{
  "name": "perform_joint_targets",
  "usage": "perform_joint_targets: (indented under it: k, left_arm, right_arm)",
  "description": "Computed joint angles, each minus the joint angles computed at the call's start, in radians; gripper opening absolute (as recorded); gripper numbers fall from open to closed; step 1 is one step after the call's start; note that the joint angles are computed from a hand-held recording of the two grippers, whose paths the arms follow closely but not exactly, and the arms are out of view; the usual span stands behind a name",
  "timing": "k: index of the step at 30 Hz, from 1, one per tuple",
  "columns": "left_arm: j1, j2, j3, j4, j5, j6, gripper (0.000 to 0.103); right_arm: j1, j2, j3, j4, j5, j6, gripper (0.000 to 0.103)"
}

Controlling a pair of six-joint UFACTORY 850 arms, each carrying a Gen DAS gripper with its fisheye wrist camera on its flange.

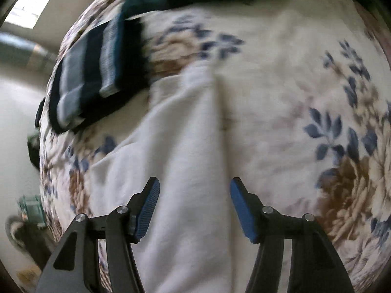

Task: Fold small clothes

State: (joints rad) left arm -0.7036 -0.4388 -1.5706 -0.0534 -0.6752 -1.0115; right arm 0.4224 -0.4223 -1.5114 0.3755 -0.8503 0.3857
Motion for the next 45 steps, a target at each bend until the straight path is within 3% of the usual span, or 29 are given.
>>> perform_joint_targets:
  k: [4, 5, 6, 9, 10, 11, 13, 16, 22, 23, 25, 26, 30, 32, 35, 40, 42, 45]
  left_arm:
    - [0.024, -0.212, -0.261, 0.008, -0.141, 0.098, 0.044]
    - [0.02, -0.24, -0.301, 0.048, -0.161, 0.096, 0.022]
    - [0.012, -0.247, -0.312, 0.093, -0.161, 0.087, 0.012]
    - [0.0, -0.23, -0.295, 0.182, -0.155, 0.077, 0.008]
    - [0.0, -0.214, -0.273, 0.199, -0.151, 0.068, 0.008]
    - [0.003, -0.209, -0.265, 0.201, -0.15, 0.062, 0.008]
    - [0.017, -0.207, -0.263, 0.185, -0.141, 0.052, 0.008]
    - [0.04, -0.219, -0.251, 0.146, -0.126, 0.042, 0.008]
    - [0.054, -0.211, -0.239, 0.086, -0.122, 0.055, 0.012]
    - [0.059, -0.19, -0.215, 0.056, -0.102, 0.06, 0.015]
    - [0.066, -0.131, -0.155, 0.004, -0.061, 0.056, 0.02]
    - [0.062, -0.115, -0.143, 0.01, -0.046, 0.034, 0.025]
    - [0.048, -0.007, -0.011, -0.055, 0.018, 0.04, 0.026]
    - [0.033, -0.004, 0.014, -0.106, 0.022, 0.098, 0.026]
    - [0.004, -0.03, 0.014, 0.015, -0.023, 0.08, 0.029]
    - [0.029, 0.05, 0.116, -0.108, 0.107, 0.125, 0.031]
    - [0.014, 0.104, 0.133, -0.081, 0.104, 0.109, 0.031]
    - [-0.024, 0.206, 0.179, -0.094, 0.101, 0.092, 0.05]
  right_arm:
    - [-0.062, -0.028, 0.039, 0.16, 0.062, -0.15, 0.062]
    - [-0.072, -0.045, 0.031, 0.2, 0.064, -0.198, 0.062]
    - [-0.078, -0.063, 0.019, 0.236, 0.063, -0.236, 0.062]
    - [-0.084, -0.121, -0.024, 0.308, 0.057, -0.316, 0.06]
    - [-0.074, -0.136, -0.045, 0.287, 0.063, -0.303, 0.031]
    - [-0.061, -0.146, -0.064, 0.223, 0.085, -0.292, 0.008]
    - [-0.038, -0.145, -0.088, 0.071, 0.11, -0.227, 0.008]
    - [-0.039, -0.16, -0.093, 0.009, 0.113, -0.16, 0.008]
    - [-0.064, -0.202, -0.112, 0.064, 0.066, -0.183, 0.011]
    - [-0.075, -0.209, -0.122, 0.113, 0.039, -0.207, 0.016]
    - [-0.094, -0.202, -0.118, 0.19, 0.002, -0.252, 0.043]
    - [-0.099, -0.186, -0.105, 0.203, 0.004, -0.255, 0.046]
    - [-0.113, -0.072, 0.016, 0.288, 0.031, -0.308, 0.056]
    - [-0.114, -0.004, 0.1, 0.334, 0.048, -0.325, 0.057]
    - [-0.094, 0.104, 0.224, 0.322, 0.062, -0.287, 0.057]
    - [-0.043, 0.282, 0.389, 0.213, 0.076, -0.13, 0.057]
    - [-0.019, 0.365, 0.471, 0.233, 0.077, -0.094, 0.057]
    - [0.039, 0.474, 0.572, 0.225, 0.07, 0.001, 0.057]
